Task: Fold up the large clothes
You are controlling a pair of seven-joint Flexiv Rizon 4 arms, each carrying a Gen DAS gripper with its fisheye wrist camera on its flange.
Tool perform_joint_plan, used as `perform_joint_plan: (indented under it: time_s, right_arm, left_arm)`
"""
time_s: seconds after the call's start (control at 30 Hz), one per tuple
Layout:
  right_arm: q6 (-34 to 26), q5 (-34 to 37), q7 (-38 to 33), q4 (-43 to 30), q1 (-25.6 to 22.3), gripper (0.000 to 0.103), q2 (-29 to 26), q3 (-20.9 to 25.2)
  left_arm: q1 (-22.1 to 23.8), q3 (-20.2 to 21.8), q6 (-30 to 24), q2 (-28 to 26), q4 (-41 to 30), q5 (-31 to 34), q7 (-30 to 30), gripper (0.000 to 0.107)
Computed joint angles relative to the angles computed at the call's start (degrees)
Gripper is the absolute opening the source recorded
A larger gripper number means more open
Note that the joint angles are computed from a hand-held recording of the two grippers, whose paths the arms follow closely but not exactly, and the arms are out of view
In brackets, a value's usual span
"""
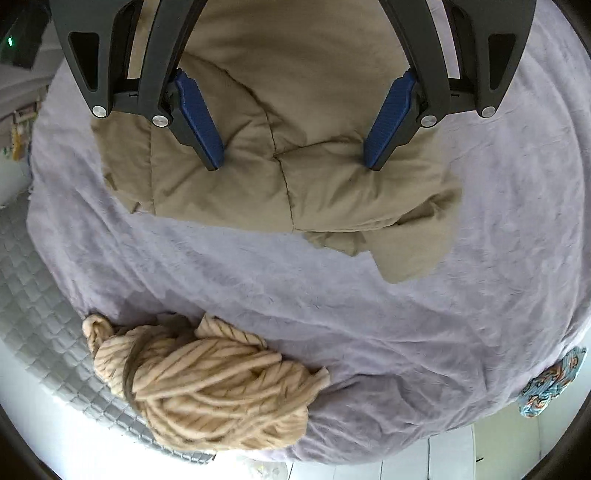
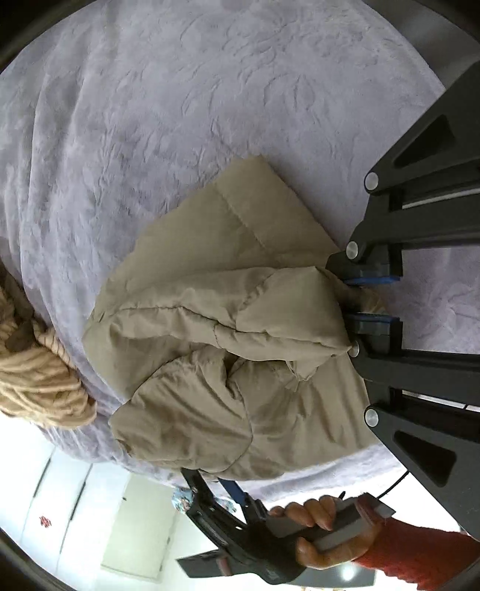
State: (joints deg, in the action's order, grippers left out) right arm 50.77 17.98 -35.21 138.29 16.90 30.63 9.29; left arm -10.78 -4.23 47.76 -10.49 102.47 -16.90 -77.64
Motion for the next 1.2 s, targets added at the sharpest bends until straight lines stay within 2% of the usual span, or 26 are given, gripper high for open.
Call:
perform_joint_plan:
  time_s: [0.23, 0.33, 0.4, 0.5, 0.57, 0.67, 0.87, 0.97, 1.1, 1.2]
  right_arm:
    - [1.29, 1.75, 0.18, 4.38, -2.63, 0.016, 1.72, -2.12]
    - [1.01, 5.02, -2.22, 4.87, -1.96, 0.02, 2.11, -5.02]
    - [-2.43, 6.13, -3.75, 3.98, -2.38, 0.023, 3.63, -6.7]
    - [-8.56, 1.15, -3.83, 2.29, -6.55, 0.023, 8.09, -5.05]
    - [-9.69, -2.13, -3.89, 1.26, -8.68, 0.023, 9.52, -3.97]
    - [-8.37, -6.45, -6.0, -0.71, -9.81, 0.023, 8.26, -3.71]
    - [-2.34, -6.69, -14.45, -5.04, -5.85, 0.023, -1.49, -5.51]
    - [-4.52, -7.35, -14.87, -6.48, -6.04, 0.023, -6.92, -4.79]
    - [-7.5, -3.94, -14.3, -6.3, -6.51, 0.023, -8.51, -4.84]
    - [-9.79, -3.5, -15.19, -6.41, -6.97, 0.022, -9.62, -4.81]
  left_arm:
    - [-5.28, -1.74, 2.35, -7.58, -5.68, 6.23, -6.48, 0.079]
    - [-7.11, -1.39, 2.07, -8.89, -7.25, 9.37, -8.47, 0.079]
    - [-7.38, -1.25, 1.99, -9.12, -7.45, 10.3, -8.55, 0.079]
    - [-6.88, -1.35, 1.9, -9.29, -7.28, 9.62, -8.23, 0.079]
    - [-6.65, -1.34, 1.85, -9.33, -7.16, 9.21, -8.29, 0.079]
    - [-6.83, -1.25, 2.13, -9.41, -7.11, 9.62, -8.46, 0.079]
    - [-6.79, -1.24, 2.38, -9.27, -6.89, 9.73, -8.35, 0.079]
    - [-6.75, -1.25, 2.45, -9.19, -6.77, 9.69, -8.33, 0.079]
    - [-6.68, -1.24, 1.59, -8.74, -6.96, 9.66, -8.17, 0.079]
    - [-6.72, -0.53, -1.19, -6.92, -7.64, 10.9, -8.78, 0.079]
